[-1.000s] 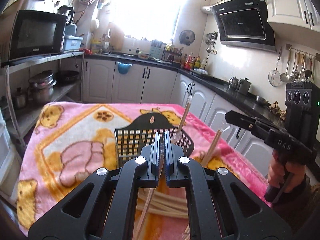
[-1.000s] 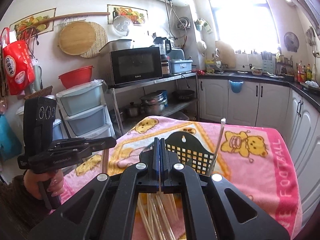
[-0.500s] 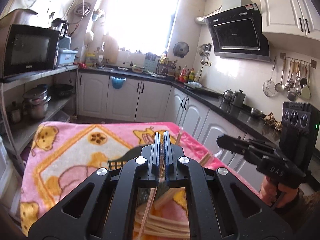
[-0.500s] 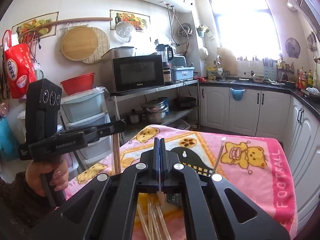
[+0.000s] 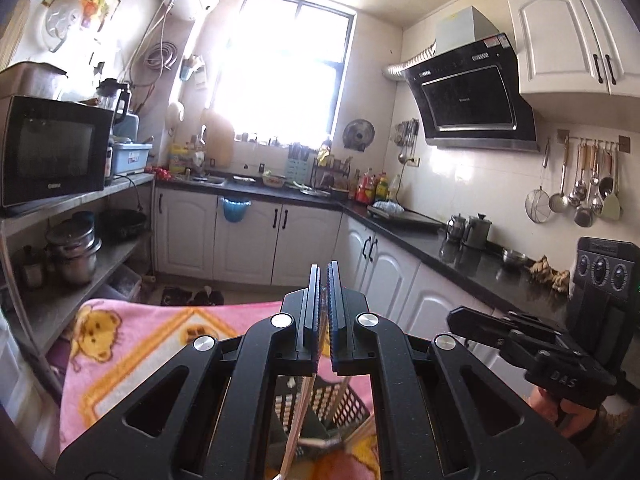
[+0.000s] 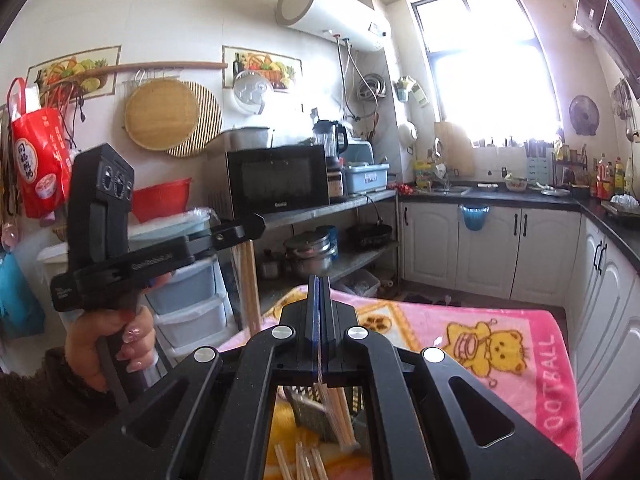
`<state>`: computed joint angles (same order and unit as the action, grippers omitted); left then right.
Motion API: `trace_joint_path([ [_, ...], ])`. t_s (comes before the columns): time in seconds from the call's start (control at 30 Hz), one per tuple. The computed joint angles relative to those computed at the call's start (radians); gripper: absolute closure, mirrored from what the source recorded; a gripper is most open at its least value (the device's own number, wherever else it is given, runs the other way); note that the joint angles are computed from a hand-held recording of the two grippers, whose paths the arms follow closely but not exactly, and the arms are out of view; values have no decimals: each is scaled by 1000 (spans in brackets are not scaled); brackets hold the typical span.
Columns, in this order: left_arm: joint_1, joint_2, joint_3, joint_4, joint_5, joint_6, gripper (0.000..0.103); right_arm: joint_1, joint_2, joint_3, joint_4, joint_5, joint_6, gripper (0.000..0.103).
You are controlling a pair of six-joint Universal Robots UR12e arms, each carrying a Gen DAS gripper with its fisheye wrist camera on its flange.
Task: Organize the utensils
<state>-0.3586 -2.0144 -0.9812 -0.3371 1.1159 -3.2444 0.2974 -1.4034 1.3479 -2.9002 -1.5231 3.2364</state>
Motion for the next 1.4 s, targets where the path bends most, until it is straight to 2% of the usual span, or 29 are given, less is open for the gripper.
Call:
trace_joint_path([
  [0.3, -4, -81, 120, 20, 31, -78, 101, -13, 41, -83, -1, 0, -3, 102],
  [0.5, -6, -118, 161, 23, 36, -102, 101, -20, 53, -99, 1, -5, 10, 102],
  [0.87, -9, -134, 124, 80, 83, -126, 101, -31, 61, -82, -6, -8, 55, 102],
  [1.1, -7, -136, 97, 115, 69, -146, 101, -36, 64, -72, 12, -8, 73, 102],
  [1.4, -6, -121, 44, 104, 56, -165, 101, -48, 56, -31, 46, -18, 129, 102],
])
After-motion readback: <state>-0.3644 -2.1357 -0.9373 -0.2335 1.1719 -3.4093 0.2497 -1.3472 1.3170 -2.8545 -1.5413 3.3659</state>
